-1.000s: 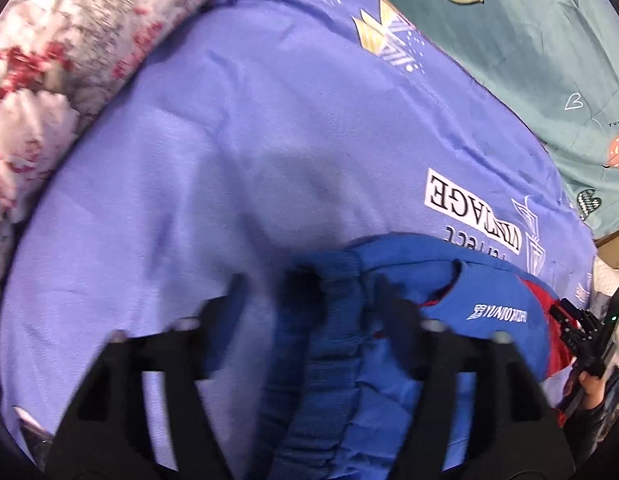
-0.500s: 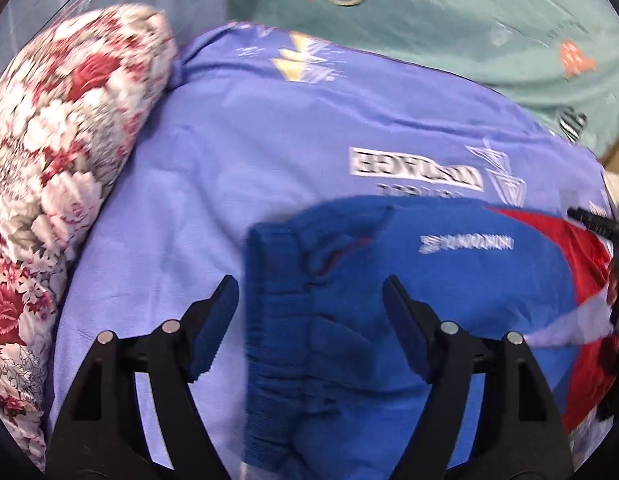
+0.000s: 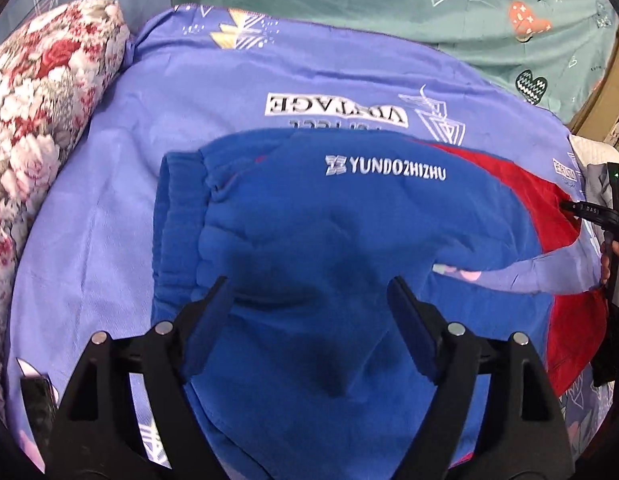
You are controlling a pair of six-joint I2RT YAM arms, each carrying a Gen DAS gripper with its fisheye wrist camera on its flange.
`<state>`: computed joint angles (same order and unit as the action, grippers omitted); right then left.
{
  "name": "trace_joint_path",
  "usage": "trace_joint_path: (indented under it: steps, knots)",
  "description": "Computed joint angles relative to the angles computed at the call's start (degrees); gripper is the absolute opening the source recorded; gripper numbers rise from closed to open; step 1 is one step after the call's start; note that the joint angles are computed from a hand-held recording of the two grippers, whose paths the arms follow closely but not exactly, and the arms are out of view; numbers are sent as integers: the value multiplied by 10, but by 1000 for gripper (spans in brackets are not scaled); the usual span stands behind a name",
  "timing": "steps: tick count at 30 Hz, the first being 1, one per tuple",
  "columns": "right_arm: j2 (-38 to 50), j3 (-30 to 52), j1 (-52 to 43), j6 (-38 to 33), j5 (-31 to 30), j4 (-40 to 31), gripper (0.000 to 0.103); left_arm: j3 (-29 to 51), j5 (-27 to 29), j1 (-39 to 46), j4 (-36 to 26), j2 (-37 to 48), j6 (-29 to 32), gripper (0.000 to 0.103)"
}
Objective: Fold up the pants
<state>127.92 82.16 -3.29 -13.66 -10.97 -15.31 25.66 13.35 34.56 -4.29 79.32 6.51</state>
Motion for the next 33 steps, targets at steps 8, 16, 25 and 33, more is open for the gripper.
trace_joint_path:
  steps: [8, 16, 25, 33]
  knots:
    - [42, 90, 17, 36, 43, -3, 26, 20, -35, 9, 47, 79, -18, 81]
    - [-92, -68, 56, 22, 87, 82, 72, 24, -40, 2, 47, 90, -22, 81]
    - [-145, -149, 148, -67, -77, -40, 72, -57, -28, 55, 0, -45, 22, 82]
    - [-116, -164, 164, 64, 82, 68, 71, -105, 5, 192, -73, -143, 106, 84]
